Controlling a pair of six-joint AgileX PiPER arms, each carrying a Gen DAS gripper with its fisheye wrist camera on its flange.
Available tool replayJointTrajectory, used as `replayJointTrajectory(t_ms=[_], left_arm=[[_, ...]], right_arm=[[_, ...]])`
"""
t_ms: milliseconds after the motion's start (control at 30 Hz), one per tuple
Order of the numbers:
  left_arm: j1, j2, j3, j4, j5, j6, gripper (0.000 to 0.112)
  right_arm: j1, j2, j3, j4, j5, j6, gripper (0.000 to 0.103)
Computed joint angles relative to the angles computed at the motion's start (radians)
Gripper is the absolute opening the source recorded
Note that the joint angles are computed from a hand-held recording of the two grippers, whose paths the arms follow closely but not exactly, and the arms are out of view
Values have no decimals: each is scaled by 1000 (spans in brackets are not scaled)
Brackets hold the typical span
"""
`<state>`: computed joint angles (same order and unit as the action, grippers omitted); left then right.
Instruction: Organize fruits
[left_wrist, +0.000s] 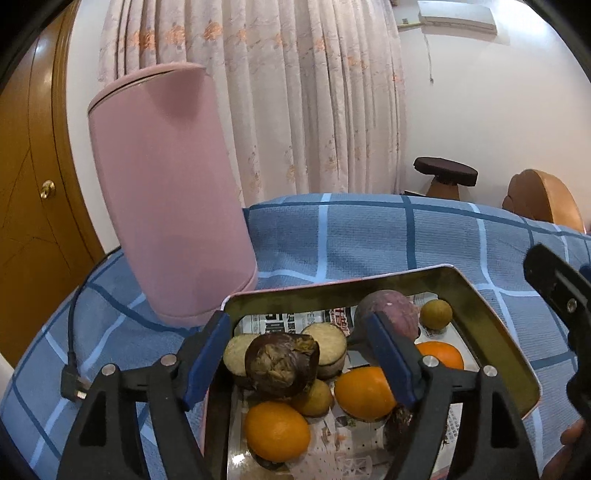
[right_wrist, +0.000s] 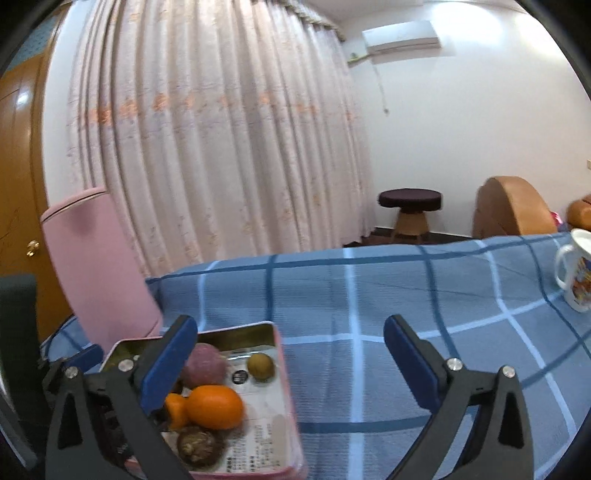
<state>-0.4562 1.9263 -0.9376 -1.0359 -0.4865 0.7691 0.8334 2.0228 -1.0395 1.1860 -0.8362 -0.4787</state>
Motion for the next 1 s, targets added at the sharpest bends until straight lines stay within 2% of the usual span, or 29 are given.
replayJointTrajectory(t_ms=[133, 267, 433, 567, 1000], left_arm=[[-1, -17, 36, 36, -32, -82, 78], [-28, -39, 98, 88, -137, -183, 78], [-57, -60, 149, 115, -210, -228, 78], [-72, -80, 192, 132, -245, -269, 78], [-126, -122, 283, 127, -339, -336, 78]], right_arm=[[3, -5, 14, 26, 5, 4, 103], [33, 4, 11, 63, -52, -57, 103], [74, 9, 32, 60, -138, -45, 103], [98, 10, 44, 68, -182, -45, 103], [162, -9, 93, 93, -243, -52, 103]])
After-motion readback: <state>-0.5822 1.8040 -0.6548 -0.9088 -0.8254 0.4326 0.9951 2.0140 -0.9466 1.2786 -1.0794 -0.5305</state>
